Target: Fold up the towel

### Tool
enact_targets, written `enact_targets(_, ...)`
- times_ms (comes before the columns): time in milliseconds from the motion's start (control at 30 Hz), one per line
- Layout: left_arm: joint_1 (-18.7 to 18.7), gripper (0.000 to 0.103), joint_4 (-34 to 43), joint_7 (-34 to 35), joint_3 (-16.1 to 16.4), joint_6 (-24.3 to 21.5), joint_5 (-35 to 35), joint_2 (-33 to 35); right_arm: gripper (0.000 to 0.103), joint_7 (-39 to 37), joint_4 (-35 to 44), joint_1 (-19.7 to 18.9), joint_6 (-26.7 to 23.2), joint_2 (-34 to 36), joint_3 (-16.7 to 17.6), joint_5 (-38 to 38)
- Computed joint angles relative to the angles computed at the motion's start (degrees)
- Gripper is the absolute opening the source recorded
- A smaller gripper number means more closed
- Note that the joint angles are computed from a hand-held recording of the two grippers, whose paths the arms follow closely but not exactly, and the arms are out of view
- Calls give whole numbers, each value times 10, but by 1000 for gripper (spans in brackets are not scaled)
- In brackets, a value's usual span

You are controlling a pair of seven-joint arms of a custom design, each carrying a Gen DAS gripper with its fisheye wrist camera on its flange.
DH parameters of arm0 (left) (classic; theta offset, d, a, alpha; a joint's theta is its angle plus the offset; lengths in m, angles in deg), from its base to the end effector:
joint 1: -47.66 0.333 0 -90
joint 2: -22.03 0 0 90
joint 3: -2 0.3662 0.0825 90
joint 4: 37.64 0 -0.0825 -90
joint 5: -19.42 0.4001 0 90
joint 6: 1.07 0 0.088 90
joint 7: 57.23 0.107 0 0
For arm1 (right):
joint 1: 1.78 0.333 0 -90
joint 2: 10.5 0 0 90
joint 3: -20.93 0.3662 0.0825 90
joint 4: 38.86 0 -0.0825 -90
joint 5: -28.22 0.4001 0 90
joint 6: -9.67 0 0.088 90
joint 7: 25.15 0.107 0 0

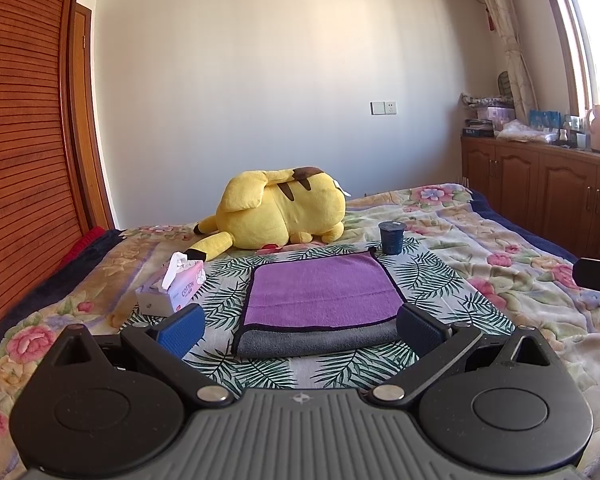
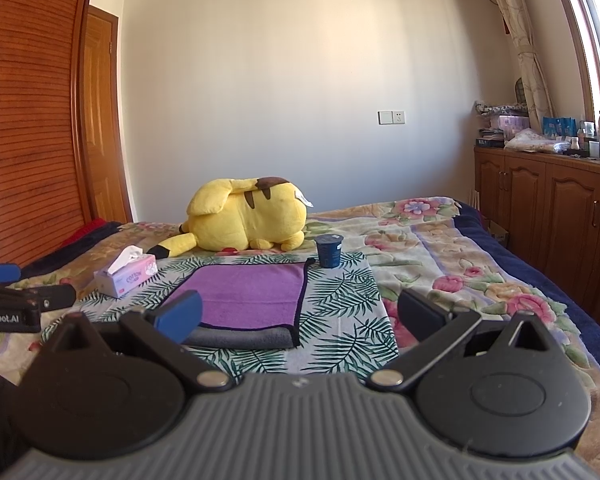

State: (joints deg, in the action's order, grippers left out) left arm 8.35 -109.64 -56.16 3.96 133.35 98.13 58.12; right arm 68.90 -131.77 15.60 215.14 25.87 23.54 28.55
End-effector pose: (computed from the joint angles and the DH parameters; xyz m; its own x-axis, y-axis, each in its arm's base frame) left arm 0.6542 -0.4917 0.4895 0.1454 -0.9818 -0.1226 -0.3517 0.0645 -0.9339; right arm 0.7276 0.2533 0.4497 0.3125 -0.9447 -0.0999 -0.2578 0.0169 -0.9661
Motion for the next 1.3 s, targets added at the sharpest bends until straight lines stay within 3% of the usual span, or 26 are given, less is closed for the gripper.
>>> enact_targets(1300, 2, 87, 5, 3, 1, 6, -10, 8, 103, -8, 4, 5, -6, 3, -4, 9)
